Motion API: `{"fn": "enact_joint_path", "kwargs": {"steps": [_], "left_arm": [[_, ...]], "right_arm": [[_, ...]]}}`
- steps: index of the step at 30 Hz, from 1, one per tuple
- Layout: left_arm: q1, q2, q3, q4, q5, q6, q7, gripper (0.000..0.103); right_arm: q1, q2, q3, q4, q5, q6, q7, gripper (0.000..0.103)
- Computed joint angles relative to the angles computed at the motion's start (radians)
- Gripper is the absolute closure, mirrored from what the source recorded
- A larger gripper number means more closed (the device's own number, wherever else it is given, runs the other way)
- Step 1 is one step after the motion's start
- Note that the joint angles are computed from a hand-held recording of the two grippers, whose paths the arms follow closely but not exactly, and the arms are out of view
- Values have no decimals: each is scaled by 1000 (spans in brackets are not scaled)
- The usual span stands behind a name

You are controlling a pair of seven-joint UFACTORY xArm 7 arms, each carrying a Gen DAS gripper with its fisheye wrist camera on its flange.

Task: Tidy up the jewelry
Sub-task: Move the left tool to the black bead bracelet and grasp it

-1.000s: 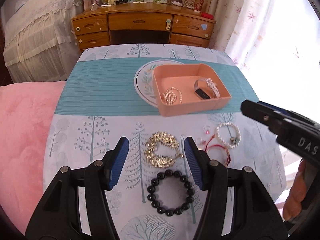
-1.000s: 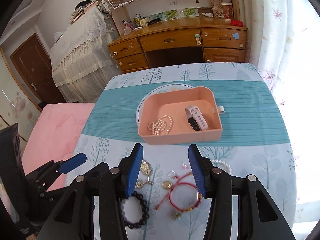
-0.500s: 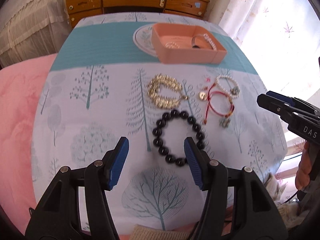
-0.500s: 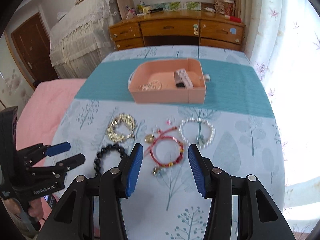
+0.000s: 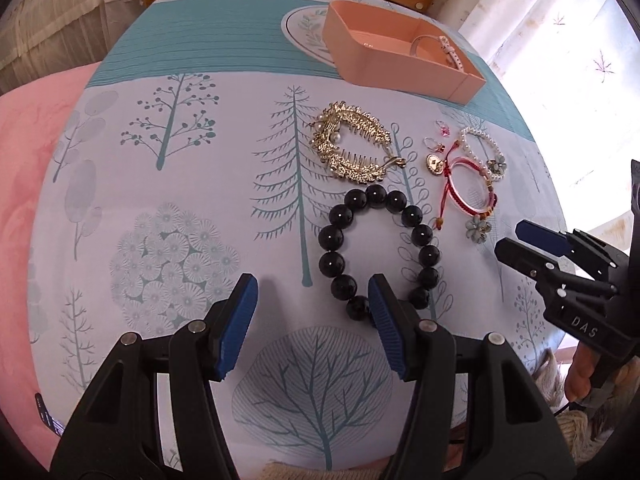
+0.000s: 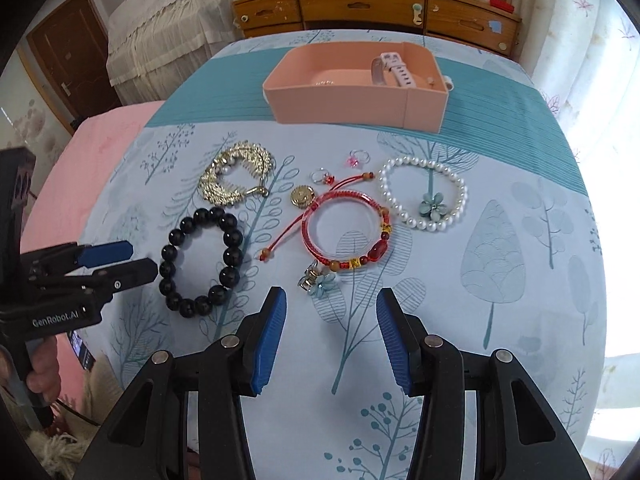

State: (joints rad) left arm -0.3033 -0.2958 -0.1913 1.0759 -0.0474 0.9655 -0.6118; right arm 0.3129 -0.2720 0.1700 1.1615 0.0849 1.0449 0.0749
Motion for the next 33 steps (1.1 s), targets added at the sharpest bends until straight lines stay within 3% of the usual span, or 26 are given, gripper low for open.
{"fn": "enact_joint_path", "kwargs": {"steps": [10,15,16,18,20,29,33], "left_arm": [[7,63,2,33,28,-32,-3,48],[0,96,-11,67,81,-23,-10,49],[-1,100,-12,71,90,-21,-12,51],[-3,111,-19,83,122,-14,-24,64],[-10,118,-14,89,119,-17,-10,91],[-17,95,-12,106,117,-27,-13,91],[-16,107,-16,183,135,-35,7,91]], "right_arm": [[17,36,17,-57,-48,-104,-63,56],[33,43,30,-77,-89,-167,-89,72],[36,45,28,-79,-86,-177,-95,74],[37,51,28,-79,-88,-191,-95,79],[39,50,19,-81,-69,-193,-103,79],[39,18,-3,-80,15,-186,-137,80],[38,10,-14,-49,56,-189,-160,80]]}}
